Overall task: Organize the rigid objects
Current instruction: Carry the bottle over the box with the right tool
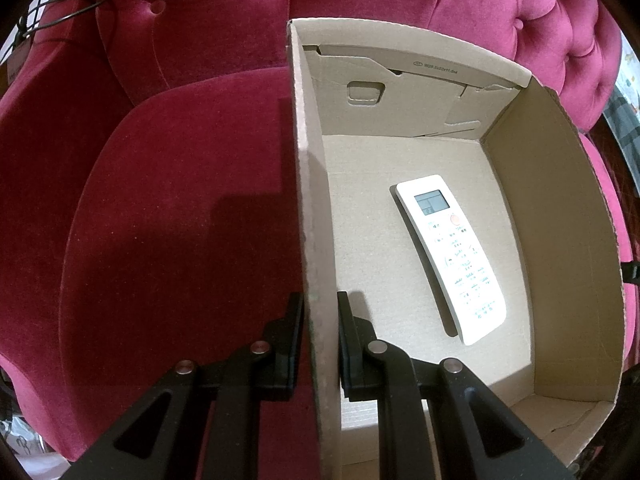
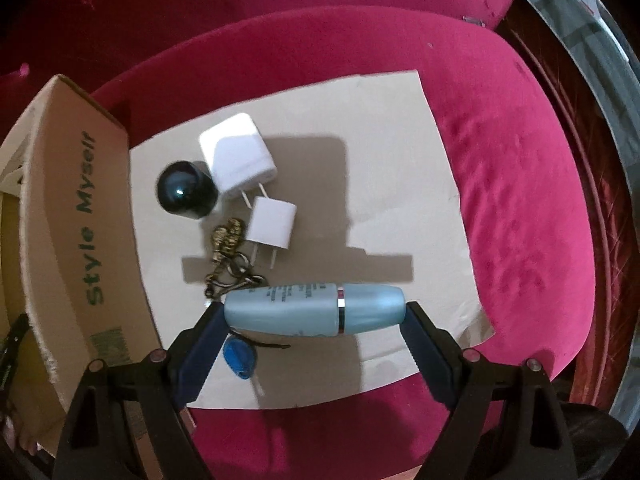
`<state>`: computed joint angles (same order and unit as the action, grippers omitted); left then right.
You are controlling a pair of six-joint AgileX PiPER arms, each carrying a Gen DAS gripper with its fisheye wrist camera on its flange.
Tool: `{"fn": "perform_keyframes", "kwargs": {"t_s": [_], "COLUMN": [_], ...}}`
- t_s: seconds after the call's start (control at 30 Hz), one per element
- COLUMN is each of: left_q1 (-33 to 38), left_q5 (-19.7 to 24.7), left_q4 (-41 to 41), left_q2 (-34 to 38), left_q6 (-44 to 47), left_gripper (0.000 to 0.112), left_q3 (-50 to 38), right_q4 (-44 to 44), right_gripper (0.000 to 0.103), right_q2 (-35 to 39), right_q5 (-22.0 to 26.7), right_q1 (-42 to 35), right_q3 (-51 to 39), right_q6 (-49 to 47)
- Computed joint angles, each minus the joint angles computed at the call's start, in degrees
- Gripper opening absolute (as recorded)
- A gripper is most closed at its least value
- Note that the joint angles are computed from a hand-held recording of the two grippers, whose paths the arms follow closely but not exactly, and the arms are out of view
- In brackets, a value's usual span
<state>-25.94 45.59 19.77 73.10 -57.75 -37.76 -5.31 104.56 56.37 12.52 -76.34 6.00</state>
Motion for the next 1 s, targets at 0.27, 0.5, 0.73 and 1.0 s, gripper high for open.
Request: {"fn": "perform_keyframes", "kwargs": {"t_s": [0.27, 0.5, 0.73, 1.0], "left_q1": [0.9, 1.3, 1.4, 1.3], "left_q5": [-0.6, -1.0, -1.1, -0.9], "left_q4": [-0.6, -0.9, -0.9, -0.8], "left_q2": [-0.3, -0.5, -0.5, -0.4], "left_q6": [0.8, 1.3, 1.4, 1.4], "left_gripper": [0.017, 0.017, 0.016, 0.016], "left_q3": [0.5, 0.9, 0.9, 0.9], "right_q4": [-0.9, -0.8, 0.0, 1.2], "right_gripper": [0.09, 0.09, 0.09, 0.09], "right_q2": [-4.6, -3.3, -3.1, -1.7], "right_q5": [4.5, 9.2, 9.5, 9.8], "right_q1": [3.6, 8.9, 12.3, 17.3], "right_q3": [-1.5, -9.1, -11.1, -13.8], "right_q6": [-0.1, 0.4, -0.6, -0.5]}}
